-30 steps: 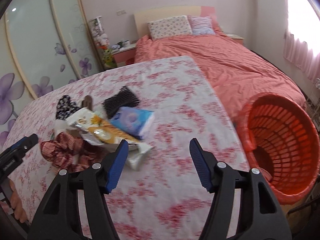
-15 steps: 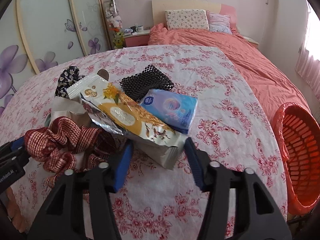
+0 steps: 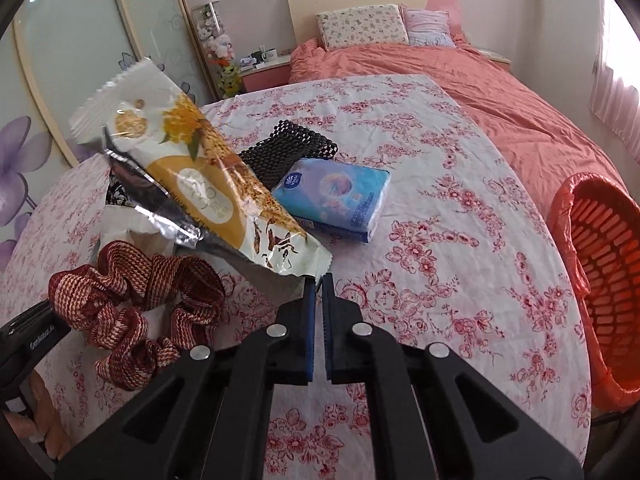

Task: Collect trash
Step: 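Grasp the grey-green cloth with the left tool while the right tool grasps the silver foil bag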

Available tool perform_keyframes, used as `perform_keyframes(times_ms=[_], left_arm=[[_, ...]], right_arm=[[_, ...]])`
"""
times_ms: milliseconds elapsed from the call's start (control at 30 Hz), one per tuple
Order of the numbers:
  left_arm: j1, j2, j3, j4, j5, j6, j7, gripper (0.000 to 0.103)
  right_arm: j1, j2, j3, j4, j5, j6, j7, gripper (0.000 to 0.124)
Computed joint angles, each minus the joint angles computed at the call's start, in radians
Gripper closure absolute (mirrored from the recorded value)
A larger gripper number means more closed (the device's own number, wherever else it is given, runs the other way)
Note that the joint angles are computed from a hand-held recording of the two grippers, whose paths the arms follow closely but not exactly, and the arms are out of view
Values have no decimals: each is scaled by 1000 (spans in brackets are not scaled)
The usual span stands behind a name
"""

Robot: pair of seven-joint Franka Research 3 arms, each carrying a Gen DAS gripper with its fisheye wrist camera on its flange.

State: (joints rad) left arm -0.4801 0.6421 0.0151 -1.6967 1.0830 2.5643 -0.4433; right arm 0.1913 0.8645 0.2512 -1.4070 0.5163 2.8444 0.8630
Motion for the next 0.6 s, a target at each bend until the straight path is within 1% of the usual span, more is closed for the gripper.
perform_keyframes(times_ms=[67, 100, 133, 200, 233, 300, 367, 433, 500, 533, 600], left_arm=[[3, -22, 3, -31, -8, -21, -11, 97], [8, -30, 2, -45, -8, -19, -21, 96], [13, -41, 5, -64, 0, -1, -48, 93], [19, -49, 3, -76, 10, 7, -67, 91], [21, -48, -2, -73, 7, -3, -60, 90], [23, -45, -8, -66, 6, -11, -53, 86], [27, -40, -10, -57, 7, -10, -47, 80], [29, -30, -13, -40, 1, -10, -37, 79], [30, -24, -10, -33, 0, -1, -32, 78], [32, -21, -9, -29, -1, 5, -30, 78], [30, -13, -7, -17, -6, 5, -20, 78]], right_arm=[[-9, -5, 9, -3, 4, -17, -6, 120], [-9, -4, 11, 2, 4, -26, -9, 120], [-10, -3, 14, 5, 6, -31, -15, 120], [-11, -6, 22, -1, 14, -19, -33, 117], [-7, -8, 23, -3, 13, -15, -40, 115], [-4, -10, 31, -8, 15, -6, -62, 97], [-3, -15, 39, -19, 18, 13, -83, 87], [-7, -17, 51, -21, 24, 12, -104, 85], [-12, -15, 63, -14, 32, 3, -122, 78], [-14, -12, 67, -8, 37, 0, -132, 77], [-3, 0, 58, 16, 35, -13, -135, 75]])
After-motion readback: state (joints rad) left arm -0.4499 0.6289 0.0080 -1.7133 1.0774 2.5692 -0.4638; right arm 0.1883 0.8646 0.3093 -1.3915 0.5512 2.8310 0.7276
